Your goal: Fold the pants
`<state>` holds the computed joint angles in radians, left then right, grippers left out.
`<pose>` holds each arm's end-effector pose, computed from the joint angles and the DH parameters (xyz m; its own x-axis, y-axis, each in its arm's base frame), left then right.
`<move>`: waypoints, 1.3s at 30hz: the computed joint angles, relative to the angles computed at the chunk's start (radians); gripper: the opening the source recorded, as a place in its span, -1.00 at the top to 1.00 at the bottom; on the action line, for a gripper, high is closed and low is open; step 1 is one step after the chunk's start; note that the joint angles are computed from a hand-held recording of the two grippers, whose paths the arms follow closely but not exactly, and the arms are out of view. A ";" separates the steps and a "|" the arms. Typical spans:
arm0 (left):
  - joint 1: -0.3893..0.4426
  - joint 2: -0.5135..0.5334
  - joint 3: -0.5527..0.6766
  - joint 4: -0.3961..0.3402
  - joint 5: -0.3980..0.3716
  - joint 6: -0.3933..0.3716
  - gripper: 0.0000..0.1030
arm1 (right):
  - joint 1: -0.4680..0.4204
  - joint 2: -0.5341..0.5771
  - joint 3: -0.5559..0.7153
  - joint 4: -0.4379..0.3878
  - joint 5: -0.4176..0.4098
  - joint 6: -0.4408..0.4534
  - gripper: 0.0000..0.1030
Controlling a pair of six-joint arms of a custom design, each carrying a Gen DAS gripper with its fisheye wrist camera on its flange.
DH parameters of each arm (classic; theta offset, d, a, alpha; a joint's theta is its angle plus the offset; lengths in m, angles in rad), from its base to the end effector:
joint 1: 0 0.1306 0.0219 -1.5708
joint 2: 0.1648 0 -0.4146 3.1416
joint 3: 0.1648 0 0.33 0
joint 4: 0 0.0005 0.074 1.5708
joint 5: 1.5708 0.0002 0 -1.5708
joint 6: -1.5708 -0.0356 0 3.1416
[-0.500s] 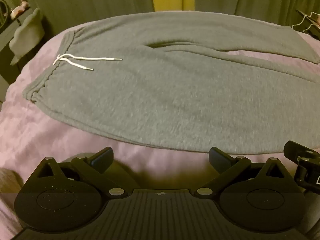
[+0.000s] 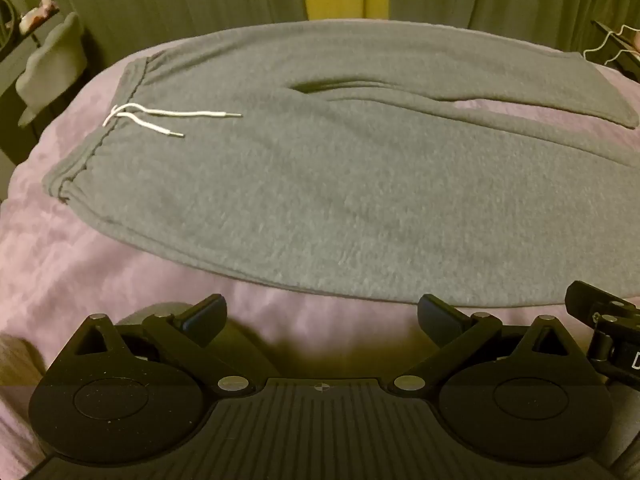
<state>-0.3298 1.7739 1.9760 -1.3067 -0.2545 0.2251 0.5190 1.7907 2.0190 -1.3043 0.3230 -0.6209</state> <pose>0.5164 -0.1678 0.4867 -0.8699 0.0695 -0.4883 0.0125 0.9928 0.1189 0.4834 0.2625 0.4947 -0.8190 0.1675 -0.5487 0.1685 0.9845 0.0490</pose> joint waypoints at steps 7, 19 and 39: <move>-0.005 0.003 -0.002 0.000 0.002 0.009 -1.00 | 0.000 0.000 -0.004 0.008 0.001 0.006 -0.90; -0.004 0.010 0.010 -0.015 0.013 0.019 -1.00 | 0.000 0.004 0.006 0.002 0.000 0.011 -0.90; -0.001 0.022 0.031 -0.043 0.025 0.024 -1.00 | -0.003 -0.005 -0.011 0.017 -0.009 0.022 -0.90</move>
<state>-0.3306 1.7957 2.0070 -1.3500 -0.2298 0.2494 0.5165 1.7858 2.0077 -1.2871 0.3144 -0.5990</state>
